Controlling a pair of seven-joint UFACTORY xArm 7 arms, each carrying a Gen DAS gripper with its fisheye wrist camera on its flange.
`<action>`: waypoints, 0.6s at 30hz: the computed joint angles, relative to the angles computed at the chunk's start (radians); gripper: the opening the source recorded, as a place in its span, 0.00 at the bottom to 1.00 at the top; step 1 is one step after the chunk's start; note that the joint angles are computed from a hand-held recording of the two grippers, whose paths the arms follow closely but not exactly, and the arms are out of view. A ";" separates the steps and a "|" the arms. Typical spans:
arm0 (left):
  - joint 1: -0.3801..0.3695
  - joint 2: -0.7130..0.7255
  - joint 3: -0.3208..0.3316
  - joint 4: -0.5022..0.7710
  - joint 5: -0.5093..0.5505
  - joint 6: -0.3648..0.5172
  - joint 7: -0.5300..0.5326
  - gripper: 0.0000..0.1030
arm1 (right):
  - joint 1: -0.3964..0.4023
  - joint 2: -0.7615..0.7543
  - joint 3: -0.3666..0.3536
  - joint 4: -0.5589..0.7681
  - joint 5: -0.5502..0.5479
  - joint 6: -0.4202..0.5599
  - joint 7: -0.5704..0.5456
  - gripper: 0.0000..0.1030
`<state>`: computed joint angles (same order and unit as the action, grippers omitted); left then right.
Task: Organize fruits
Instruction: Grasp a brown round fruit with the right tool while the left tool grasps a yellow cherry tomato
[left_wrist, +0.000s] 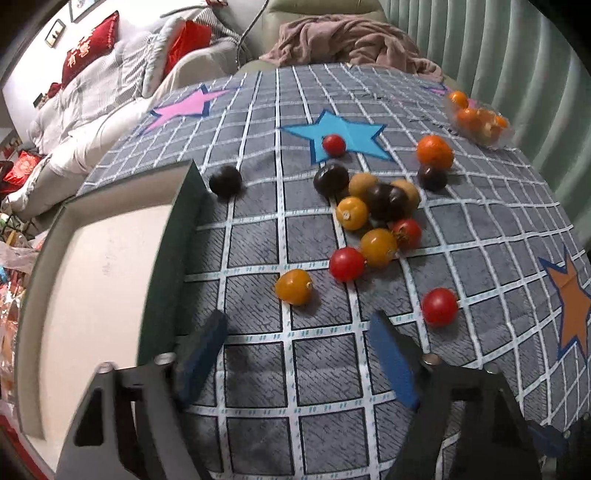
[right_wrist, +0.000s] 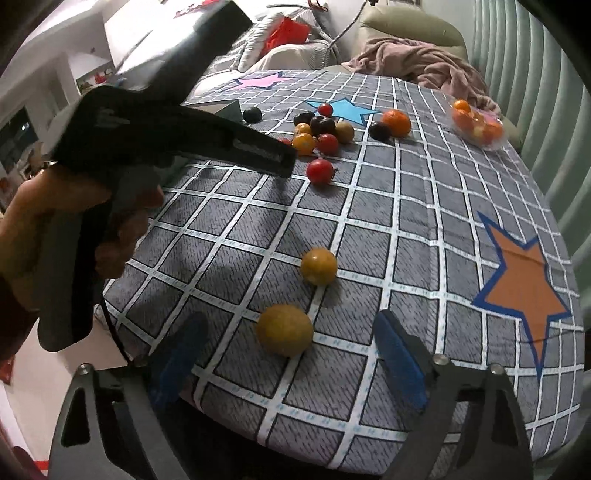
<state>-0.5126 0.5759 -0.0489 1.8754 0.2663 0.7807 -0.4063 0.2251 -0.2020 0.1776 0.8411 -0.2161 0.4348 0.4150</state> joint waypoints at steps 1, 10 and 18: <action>0.006 0.001 -0.006 0.001 -0.011 -0.004 0.005 0.67 | -0.005 -0.002 0.008 -0.001 -0.021 -0.001 0.013 0.72; 0.026 -0.021 -0.025 -0.029 -0.064 -0.039 0.030 0.20 | 0.093 -0.033 -0.116 -0.046 0.351 -0.088 -0.238 0.29; 0.054 -0.124 -0.043 -0.158 -0.095 -0.122 0.036 0.20 | 0.072 -0.071 -0.132 -0.067 0.498 -0.082 -0.290 0.29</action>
